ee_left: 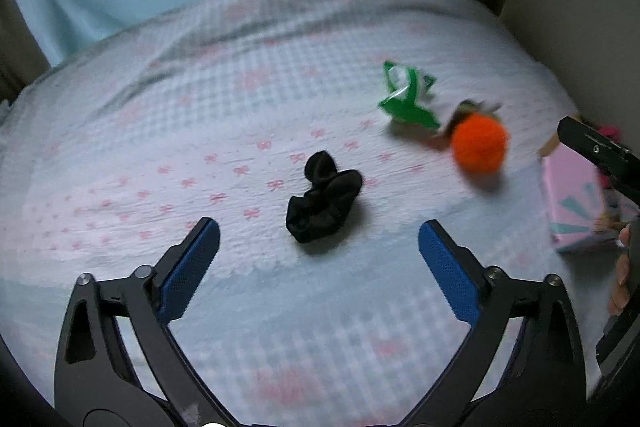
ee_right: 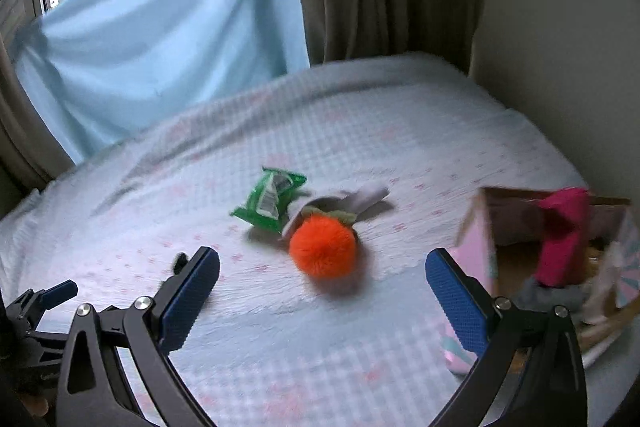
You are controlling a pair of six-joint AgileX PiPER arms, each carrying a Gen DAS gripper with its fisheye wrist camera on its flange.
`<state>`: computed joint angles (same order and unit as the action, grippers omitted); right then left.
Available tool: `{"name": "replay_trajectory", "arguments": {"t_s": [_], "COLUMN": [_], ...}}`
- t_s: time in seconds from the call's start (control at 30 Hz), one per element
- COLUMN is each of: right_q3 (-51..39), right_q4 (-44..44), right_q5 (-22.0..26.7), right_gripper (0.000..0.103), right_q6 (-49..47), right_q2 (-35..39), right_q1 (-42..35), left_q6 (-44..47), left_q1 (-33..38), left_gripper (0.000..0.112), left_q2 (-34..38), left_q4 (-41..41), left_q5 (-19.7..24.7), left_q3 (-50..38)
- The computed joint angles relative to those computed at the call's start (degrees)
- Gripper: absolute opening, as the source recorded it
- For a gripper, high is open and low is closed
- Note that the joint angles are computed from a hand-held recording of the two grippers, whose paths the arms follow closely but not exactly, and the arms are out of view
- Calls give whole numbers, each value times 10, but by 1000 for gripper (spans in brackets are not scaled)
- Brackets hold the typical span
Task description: Organize soft objects
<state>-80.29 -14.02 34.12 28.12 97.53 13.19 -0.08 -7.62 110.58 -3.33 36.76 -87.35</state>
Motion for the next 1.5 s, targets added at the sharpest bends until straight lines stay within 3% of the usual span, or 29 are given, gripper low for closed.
{"name": "replay_trajectory", "arguments": {"t_s": [0.17,0.4,0.57,0.7,0.87,0.97,1.07,1.27,1.5], "right_q3": [-24,-82,-122,-135,-124,-111,-107,-73,-31], "right_q4": [-33,-41,-48,-55,-87,-94,-91,-98,-64], "right_q5": [-44,-62,-63,-70,-83,-95,-97,-108,-83], "right_gripper": [103,102,90,71,59,47,36,32,29], "right_q6": [18,33,30,31,61,70,65,76,41], "right_q2": [93,187,233,249,246,240,239,200,102], "right_q1": [1,-11,-18,-18,-13,-13,-13,-13,-9], "left_q6": [7,12,-57,-48,-26,-28,-31,-35,-50], "left_q1": [-1,-11,-28,-26,-24,-26,-26,-26,-33], "left_gripper": [93,92,71,51,27,21,19,18,18], "left_q2": [90,182,193,200,206,202,194,160,62], "left_q4": [-9,-12,68,64,48,49,51,50,55], "left_q5": [-39,-43,-74,-79,-70,-71,-75,-71,-43], "left_q3": [-41,-108,-109,-122,-139,-133,-123,-100,-57]}}
